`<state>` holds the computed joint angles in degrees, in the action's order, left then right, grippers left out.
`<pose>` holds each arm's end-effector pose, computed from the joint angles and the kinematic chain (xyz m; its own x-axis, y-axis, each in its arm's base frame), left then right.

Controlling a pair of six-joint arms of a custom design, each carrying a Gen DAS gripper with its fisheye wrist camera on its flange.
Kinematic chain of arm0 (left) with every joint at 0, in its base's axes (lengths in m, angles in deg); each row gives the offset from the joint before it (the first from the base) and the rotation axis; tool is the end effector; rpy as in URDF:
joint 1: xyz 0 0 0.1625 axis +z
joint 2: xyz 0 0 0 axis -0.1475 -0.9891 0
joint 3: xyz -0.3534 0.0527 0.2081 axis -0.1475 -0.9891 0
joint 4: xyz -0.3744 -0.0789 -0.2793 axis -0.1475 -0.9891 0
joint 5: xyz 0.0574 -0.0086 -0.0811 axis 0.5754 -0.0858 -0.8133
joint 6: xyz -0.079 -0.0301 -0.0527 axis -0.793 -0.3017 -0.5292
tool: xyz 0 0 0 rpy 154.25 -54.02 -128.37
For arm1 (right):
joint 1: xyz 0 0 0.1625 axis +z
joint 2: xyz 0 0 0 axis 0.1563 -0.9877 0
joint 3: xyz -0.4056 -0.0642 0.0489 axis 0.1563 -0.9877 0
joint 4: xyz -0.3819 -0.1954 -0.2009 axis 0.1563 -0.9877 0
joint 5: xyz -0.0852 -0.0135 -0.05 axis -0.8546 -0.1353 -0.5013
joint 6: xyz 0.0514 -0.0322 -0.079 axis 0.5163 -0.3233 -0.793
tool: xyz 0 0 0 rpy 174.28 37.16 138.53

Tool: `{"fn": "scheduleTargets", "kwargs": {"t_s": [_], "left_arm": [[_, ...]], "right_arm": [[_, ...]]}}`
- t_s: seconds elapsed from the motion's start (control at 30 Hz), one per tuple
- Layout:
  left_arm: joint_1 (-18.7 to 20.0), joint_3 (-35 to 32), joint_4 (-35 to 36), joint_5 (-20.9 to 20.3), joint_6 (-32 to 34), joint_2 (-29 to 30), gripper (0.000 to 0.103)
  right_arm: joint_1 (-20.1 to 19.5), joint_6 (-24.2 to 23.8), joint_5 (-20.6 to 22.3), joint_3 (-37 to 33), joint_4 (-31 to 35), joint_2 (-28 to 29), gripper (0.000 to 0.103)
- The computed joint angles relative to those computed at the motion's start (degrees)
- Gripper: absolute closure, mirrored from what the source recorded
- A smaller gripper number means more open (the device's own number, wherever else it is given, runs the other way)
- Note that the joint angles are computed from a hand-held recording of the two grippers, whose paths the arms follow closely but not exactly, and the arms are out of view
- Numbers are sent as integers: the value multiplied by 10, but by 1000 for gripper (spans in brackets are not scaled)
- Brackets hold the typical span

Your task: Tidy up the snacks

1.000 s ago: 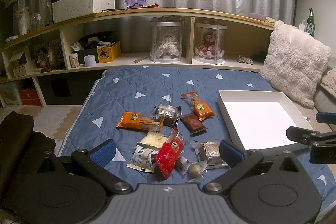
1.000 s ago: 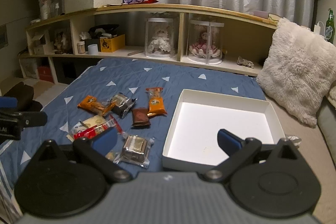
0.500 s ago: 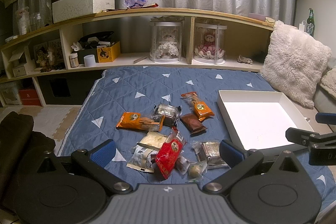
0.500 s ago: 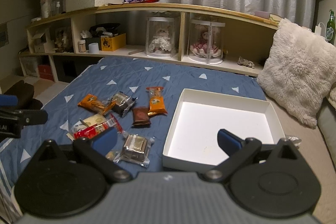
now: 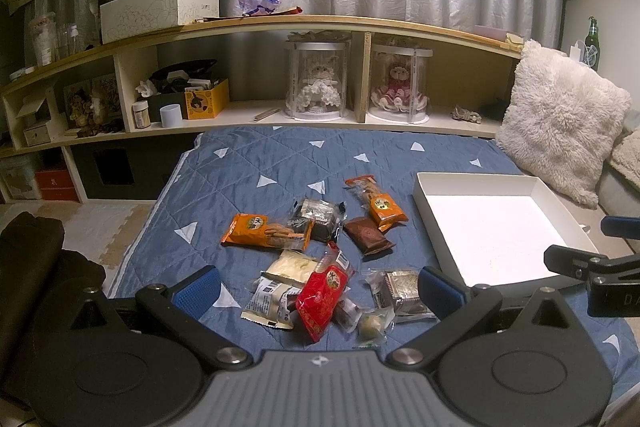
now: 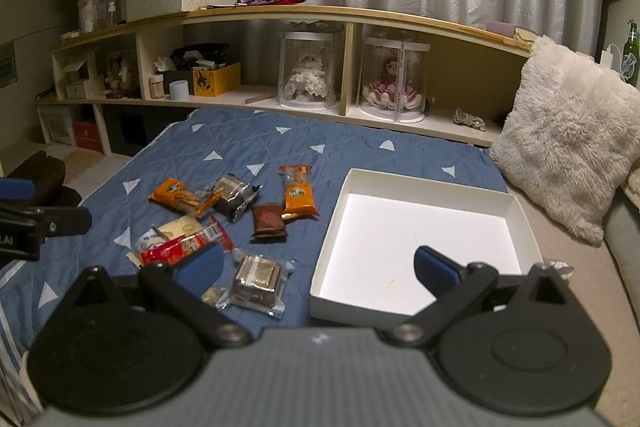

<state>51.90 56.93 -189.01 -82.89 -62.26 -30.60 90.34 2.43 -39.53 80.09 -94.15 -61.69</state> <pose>-0.2039 -0.5073 0.1504 -0.6839 -0.2371 -0.6899 0.5072 0.5252 -0.6833 0.2040 -0.5881 0.2323 -0.6071 -0.4648 0.6444 -0.7784 0.5108 -0.3649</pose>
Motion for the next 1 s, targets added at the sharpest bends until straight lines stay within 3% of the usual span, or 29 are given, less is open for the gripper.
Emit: {"fn": "scheduleTargets", "kwargs": {"t_s": [0.43, 0.7, 1.0], "left_arm": [[16, -24, 21, 11, -23, 13, 0], [33, -75, -52, 20, 81, 51, 0], [71, -131, -45, -5, 108, 69, 0]], "right_arm": [[2, 5, -11, -15, 1, 17, 1], [8, -16, -26, -49, 0, 59, 1], [14, 3, -28, -111, 30, 116, 1]]}}
